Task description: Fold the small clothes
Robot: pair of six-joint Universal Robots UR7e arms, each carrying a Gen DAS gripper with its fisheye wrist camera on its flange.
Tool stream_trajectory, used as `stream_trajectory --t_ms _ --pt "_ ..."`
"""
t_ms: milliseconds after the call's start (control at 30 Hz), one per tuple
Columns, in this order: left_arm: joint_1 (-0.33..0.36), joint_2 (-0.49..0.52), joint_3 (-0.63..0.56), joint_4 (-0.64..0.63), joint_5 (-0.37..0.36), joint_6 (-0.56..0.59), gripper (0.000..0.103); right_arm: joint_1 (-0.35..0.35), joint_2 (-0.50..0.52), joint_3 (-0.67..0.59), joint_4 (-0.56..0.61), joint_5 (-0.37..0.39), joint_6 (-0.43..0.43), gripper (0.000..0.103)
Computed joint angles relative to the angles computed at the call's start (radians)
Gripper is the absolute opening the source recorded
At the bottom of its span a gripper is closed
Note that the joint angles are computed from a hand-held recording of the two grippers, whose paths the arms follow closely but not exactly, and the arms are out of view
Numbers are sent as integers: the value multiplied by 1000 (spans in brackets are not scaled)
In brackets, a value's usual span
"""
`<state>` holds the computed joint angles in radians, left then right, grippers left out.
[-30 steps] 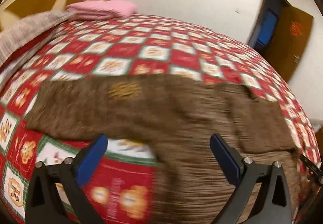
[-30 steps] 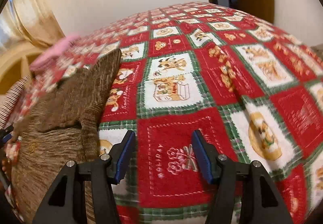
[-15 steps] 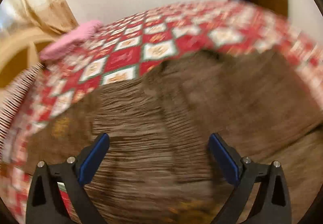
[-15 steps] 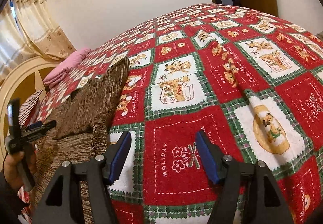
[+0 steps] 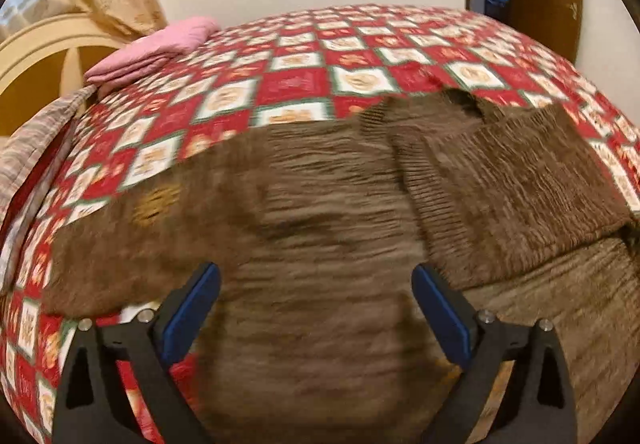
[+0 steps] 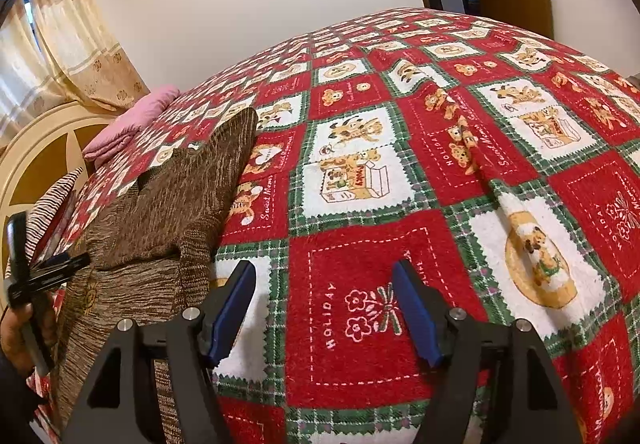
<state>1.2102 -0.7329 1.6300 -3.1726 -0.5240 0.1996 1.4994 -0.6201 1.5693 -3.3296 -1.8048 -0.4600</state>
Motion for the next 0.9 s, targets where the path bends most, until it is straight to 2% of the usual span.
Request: stream_trajectory --t_ms 100,200,333,367,400,500,700,833,900 --pt "20 -77 60 32 -6 -107 99 3 3 -1 -4 -9 -5 72" --pt "60 -174 121 66 -42 -253 98 7 7 -4 -7 -19 -10 72" --pt "116 -267 185 19 -114 -406 96 7 9 -3 -13 -22 -14 72" --pt "140 -292 197 3 -153 -457 95 7 9 -3 -13 -22 -14 72" --pt "154 -305 206 -12 -179 -483 91 7 9 -3 -15 -21 -14 72" --pt "215 -344 222 -69 -318 -573 77 7 9 0 -21 -21 -16 72" --pt "327 -361 253 -269 -588 -714 72 7 9 -1 -18 -22 -16 72" --pt "364 -334 228 -319 -674 -729 73 9 8 -1 -19 -27 -17 72" --pt "366 -324 211 -324 -674 -713 72 10 9 -1 -20 -29 -17 72"
